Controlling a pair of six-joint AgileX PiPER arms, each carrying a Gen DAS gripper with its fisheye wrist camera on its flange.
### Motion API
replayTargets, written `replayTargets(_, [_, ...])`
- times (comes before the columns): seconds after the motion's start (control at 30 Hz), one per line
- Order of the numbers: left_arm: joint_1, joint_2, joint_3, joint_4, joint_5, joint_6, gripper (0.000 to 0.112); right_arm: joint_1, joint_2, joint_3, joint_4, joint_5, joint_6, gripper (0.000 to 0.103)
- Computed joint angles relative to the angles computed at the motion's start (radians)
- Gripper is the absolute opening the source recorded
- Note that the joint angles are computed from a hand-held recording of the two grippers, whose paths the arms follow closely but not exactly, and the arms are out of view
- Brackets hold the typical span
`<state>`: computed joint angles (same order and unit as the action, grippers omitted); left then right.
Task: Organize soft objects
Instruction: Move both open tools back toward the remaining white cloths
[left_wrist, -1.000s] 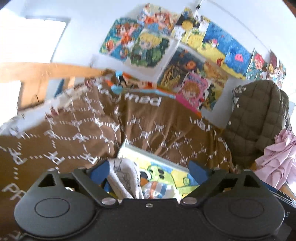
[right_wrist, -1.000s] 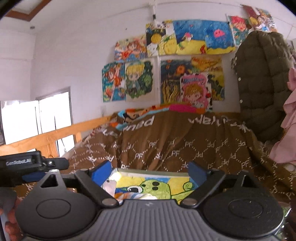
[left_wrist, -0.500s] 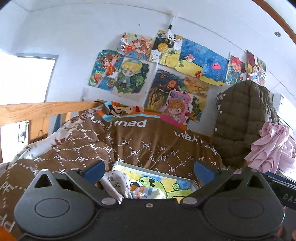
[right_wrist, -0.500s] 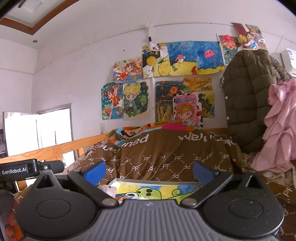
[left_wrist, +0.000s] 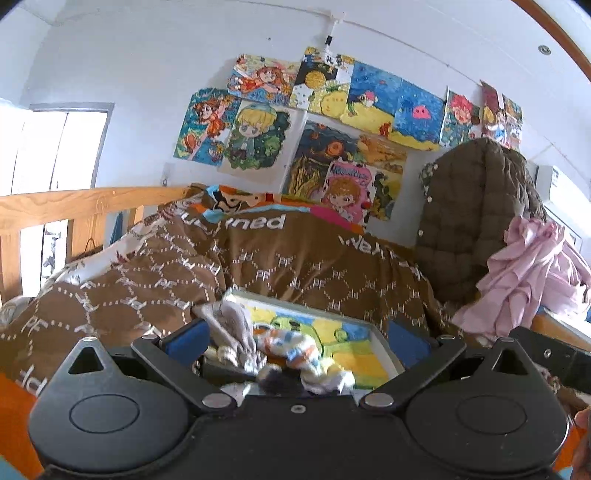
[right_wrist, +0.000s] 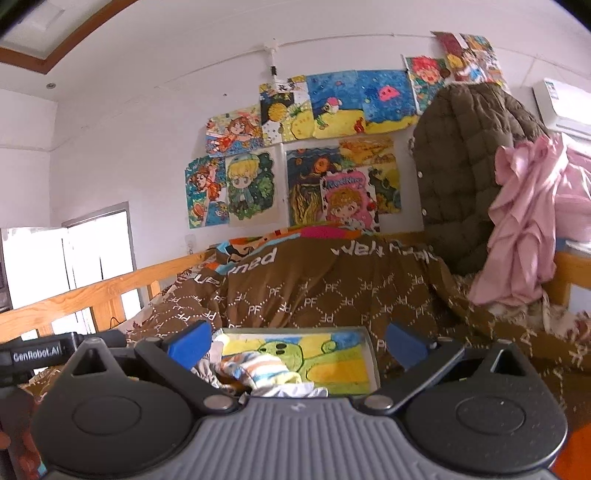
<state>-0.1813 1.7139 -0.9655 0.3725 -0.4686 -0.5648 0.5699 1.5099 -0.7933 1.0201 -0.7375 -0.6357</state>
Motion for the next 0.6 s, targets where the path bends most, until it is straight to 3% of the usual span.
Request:
replayTargets(0.4, [0.003,-0.084,0.103,0.140,0.028,-0.116,0.102,0.037,-0.084,0.091,0.165,0.020,-0.030,0.103])
replayTargets(0.6, [0.026,-0.044,0.069,0.450,0.051,-0.394,0.102,-0.025,-0.064,0.007,0.503,0.132,-0.256,0.103])
